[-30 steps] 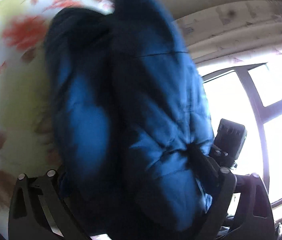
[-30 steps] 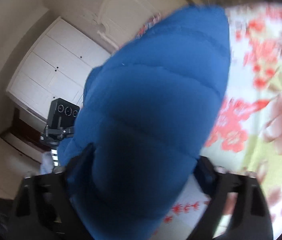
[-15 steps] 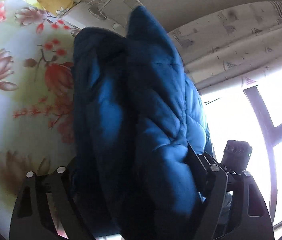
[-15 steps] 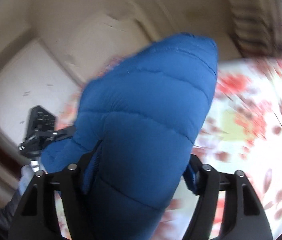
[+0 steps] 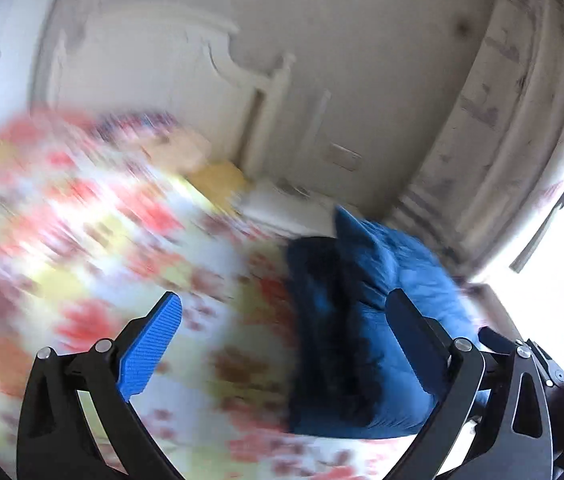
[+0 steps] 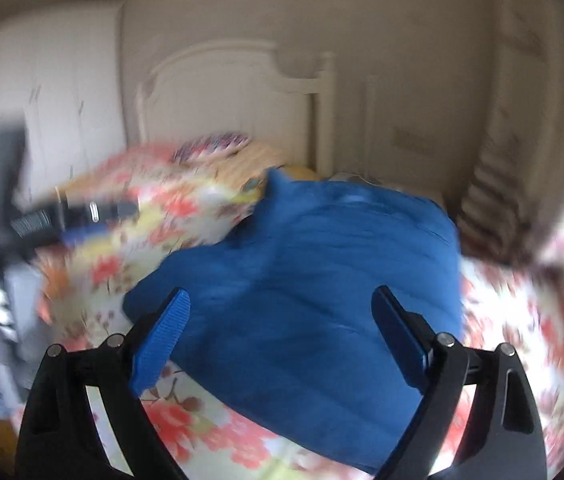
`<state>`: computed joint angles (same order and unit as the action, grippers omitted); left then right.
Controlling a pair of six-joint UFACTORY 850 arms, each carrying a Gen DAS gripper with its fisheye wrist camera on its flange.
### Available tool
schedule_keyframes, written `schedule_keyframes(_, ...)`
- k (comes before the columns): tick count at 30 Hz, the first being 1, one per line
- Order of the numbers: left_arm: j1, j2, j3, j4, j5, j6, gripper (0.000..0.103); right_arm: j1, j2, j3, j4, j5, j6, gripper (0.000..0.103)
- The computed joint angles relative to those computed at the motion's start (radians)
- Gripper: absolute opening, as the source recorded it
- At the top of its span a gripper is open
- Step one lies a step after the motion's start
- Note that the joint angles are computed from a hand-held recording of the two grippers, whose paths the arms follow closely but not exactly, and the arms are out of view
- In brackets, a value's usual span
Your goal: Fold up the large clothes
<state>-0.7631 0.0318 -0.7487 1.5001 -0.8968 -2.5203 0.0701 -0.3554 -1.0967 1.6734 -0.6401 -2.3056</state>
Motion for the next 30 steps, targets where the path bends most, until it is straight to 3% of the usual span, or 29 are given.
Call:
schedule_keyframes(4, -0.054, 0.013, -0.047, -0.170, -0.109, 0.208, 0.098, 0.122, 0.001, 0.061, 0.073, 0.197, -0.207, 0.095)
schedule_keyframes(5, -0.059, 0.027, -0.046, -0.178, -0.122, 0.223, 0.098, 0.118, 0.021, 0.086, 0.071, 0.180, -0.207, 0.095)
schedule_keyframes(8, -0.131, 0.034, -0.070, -0.245, -0.230, 0.270, 0.098, 0.022, 0.127, 0.167, -0.006, -0.005, -0.086, 0.094)
schedule_keyframes(12, -0.183, 0.054, -0.102, -0.248, -0.245, 0.297, 0.098, -0.119, 0.259, 0.234, 0.005, -0.168, 0.003, 0.099)
schedule_keyframes(15, -0.225, 0.027, -0.164, -0.273, -0.261, 0.357, 0.098, -0.159, 0.308, 0.198, -0.039, -0.121, 0.123, 0.100)
schedule_keyframes(18, -0.285, 0.006, -0.211, -0.273, -0.302, 0.384, 0.098, -0.160, 0.346, 0.158, -0.197, 0.030, 0.360, 0.100)
schedule_keyframes(22, -0.354, -0.019, -0.251, -0.282, -0.366, 0.398, 0.098, -0.223, 0.402, 0.192, -0.221, 0.005, 0.457, 0.100)
schedule_keyframes(30, -0.461, -0.069, -0.345, -0.326, -0.526, 0.500, 0.098, -0.299, 0.487, 0.241, -0.245, -0.029, 0.465, 0.100)
